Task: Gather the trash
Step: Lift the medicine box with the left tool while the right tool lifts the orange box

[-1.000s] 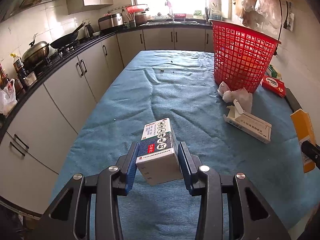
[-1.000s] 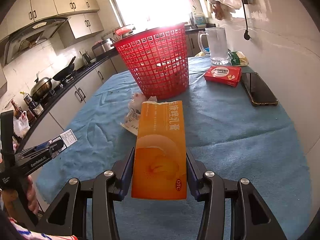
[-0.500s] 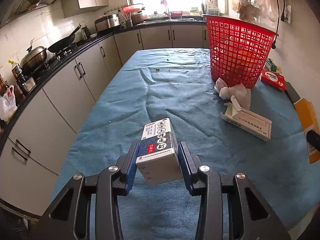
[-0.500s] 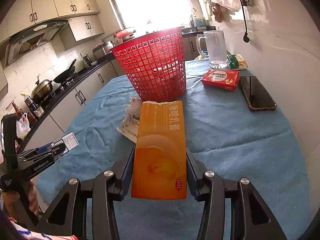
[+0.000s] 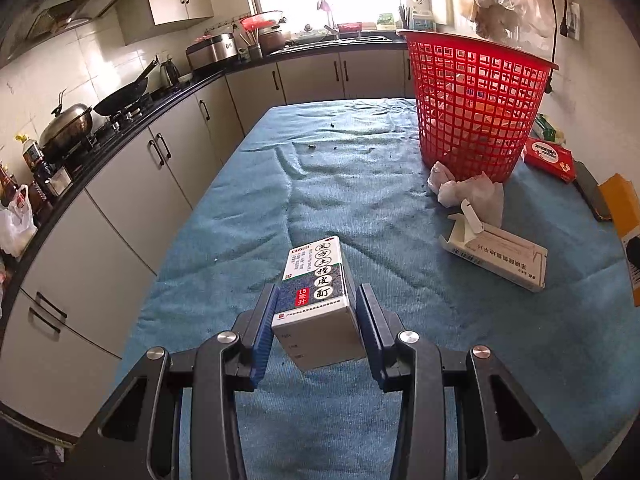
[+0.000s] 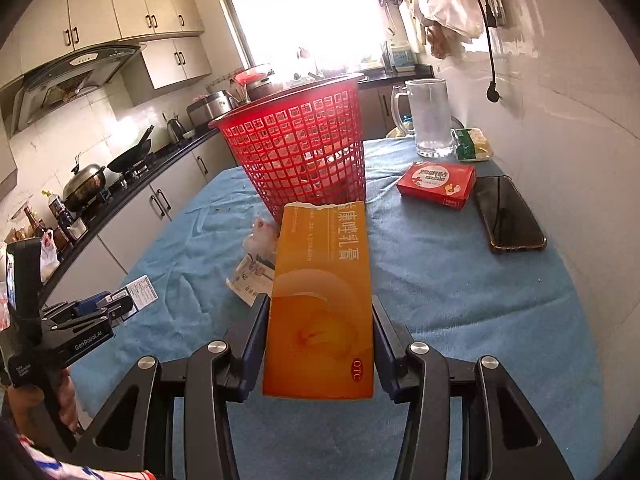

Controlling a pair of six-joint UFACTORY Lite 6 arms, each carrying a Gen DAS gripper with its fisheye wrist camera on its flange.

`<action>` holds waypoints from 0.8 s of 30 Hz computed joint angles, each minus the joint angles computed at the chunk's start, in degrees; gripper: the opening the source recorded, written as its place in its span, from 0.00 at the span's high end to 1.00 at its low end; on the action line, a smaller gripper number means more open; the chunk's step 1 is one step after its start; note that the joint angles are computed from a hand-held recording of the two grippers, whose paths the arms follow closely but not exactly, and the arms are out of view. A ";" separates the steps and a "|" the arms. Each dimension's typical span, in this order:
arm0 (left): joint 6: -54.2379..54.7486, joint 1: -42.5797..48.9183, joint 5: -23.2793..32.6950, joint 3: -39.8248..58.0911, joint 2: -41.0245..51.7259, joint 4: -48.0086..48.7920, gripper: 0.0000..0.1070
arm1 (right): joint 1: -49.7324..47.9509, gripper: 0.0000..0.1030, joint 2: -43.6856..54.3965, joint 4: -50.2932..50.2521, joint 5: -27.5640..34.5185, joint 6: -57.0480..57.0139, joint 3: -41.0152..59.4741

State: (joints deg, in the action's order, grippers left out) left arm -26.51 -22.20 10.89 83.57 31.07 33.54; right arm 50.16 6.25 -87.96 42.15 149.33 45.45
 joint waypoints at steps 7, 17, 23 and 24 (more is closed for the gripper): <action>10.86 -0.28 0.89 1.45 -0.52 -10.67 0.64 | -1.62 0.51 -0.93 -1.37 -1.31 -1.08 -0.34; 6.58 -1.12 1.46 1.59 -3.49 -5.45 0.64 | -4.09 0.51 -4.41 -5.22 -3.55 0.50 -2.50; -3.28 -2.15 1.95 2.15 -4.37 5.69 0.64 | -5.20 0.51 -5.53 -5.38 -4.29 -1.83 -2.25; -4.14 -2.23 2.10 2.52 -4.28 6.82 0.64 | -5.42 0.51 -5.85 -5.33 -4.48 -2.32 -2.18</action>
State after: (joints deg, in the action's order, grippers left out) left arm -30.65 -24.43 12.99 86.09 26.79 40.36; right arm 44.74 0.39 -93.30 37.67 147.01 43.27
